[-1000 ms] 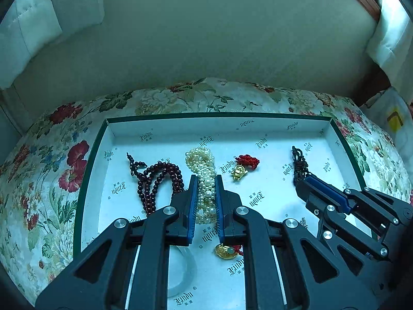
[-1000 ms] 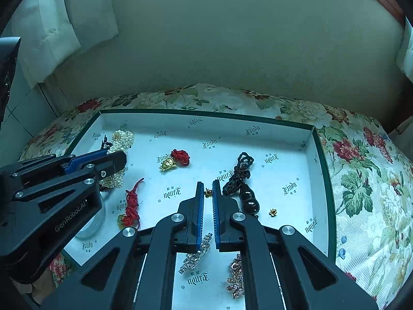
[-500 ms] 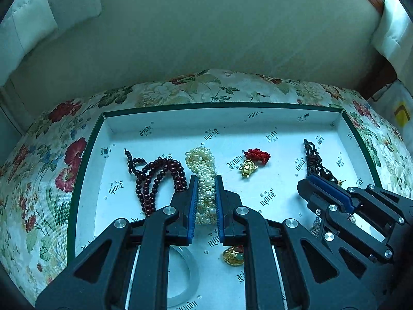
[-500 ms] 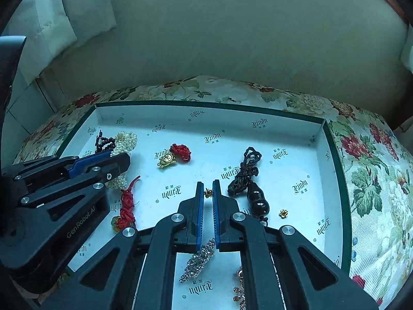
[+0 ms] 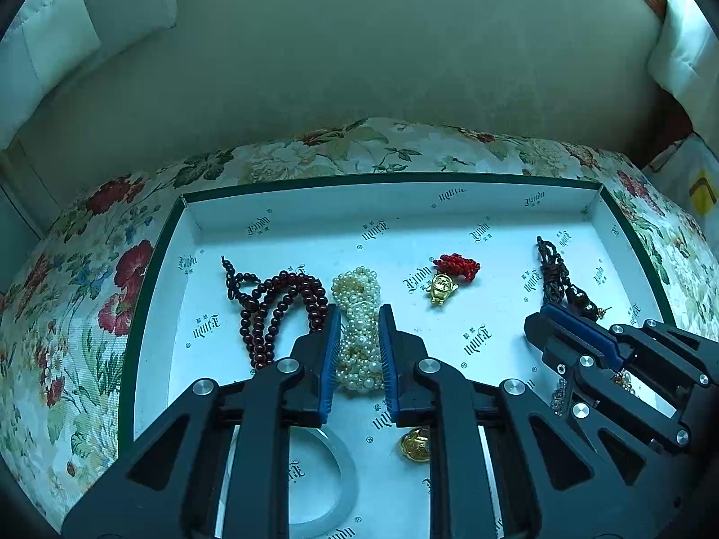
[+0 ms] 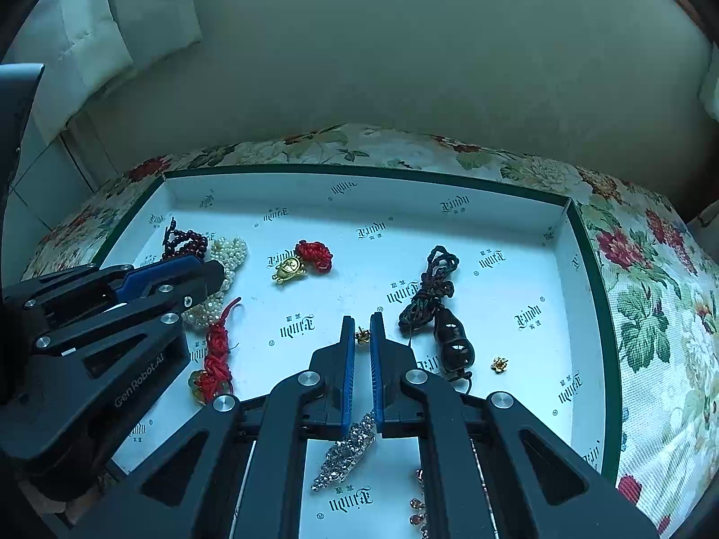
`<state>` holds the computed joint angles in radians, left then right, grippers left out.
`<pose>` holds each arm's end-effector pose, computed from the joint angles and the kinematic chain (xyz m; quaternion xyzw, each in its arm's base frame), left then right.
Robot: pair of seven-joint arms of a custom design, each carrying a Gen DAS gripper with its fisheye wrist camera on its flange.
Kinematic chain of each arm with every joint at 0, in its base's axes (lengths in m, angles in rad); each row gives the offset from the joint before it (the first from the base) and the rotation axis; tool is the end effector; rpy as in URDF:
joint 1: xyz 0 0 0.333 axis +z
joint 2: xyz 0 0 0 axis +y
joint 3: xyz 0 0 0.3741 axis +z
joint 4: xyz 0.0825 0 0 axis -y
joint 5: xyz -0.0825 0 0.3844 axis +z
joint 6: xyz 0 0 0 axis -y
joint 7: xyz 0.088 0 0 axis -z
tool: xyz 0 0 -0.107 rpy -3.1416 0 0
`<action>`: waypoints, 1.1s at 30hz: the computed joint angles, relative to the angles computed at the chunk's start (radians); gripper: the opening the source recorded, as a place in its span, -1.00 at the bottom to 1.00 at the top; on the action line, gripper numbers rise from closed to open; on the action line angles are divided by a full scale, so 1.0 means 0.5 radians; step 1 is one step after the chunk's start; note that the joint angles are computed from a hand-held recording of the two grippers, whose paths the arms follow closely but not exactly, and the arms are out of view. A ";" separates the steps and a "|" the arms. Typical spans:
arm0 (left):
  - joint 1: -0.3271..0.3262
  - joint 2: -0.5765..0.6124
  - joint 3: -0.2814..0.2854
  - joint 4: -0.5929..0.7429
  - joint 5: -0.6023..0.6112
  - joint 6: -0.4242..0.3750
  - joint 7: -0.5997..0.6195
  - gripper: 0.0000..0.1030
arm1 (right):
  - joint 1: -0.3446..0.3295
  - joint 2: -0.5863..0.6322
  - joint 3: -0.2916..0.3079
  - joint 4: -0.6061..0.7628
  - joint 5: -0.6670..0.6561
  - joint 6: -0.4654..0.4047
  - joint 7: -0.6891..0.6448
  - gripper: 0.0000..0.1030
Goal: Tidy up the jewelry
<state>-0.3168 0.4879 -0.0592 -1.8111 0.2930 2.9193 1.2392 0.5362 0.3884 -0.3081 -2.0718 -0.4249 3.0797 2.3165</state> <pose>0.6675 -0.2757 0.3936 -0.5666 0.7634 -0.2499 0.1835 0.6223 0.1976 0.3676 -0.6553 0.6833 -0.2095 0.2445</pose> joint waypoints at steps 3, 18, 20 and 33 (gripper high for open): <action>-0.009 -0.009 0.013 -0.013 0.007 0.010 -0.012 -0.37 | 0.016 -0.004 -0.018 -0.010 -0.001 0.012 0.014 -0.87; -0.037 -0.073 0.071 -0.089 0.064 0.085 -0.104 0.08 | 0.245 -0.030 -0.289 -0.104 -0.056 0.135 0.180 -0.14; -0.023 -0.079 0.061 -0.095 0.056 0.081 -0.103 0.08 | 0.285 -0.036 -0.332 -0.117 -0.048 0.139 0.182 -0.13; -0.101 -0.153 0.172 -0.197 0.204 0.104 -0.277 0.26 | 0.539 -0.074 -0.593 -0.180 -0.049 0.137 0.254 0.03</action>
<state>-0.3674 0.4116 0.0271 -1.9098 0.3949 2.9715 1.1007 0.8058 0.3516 -0.6045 -2.1619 -0.4496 3.1483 2.4436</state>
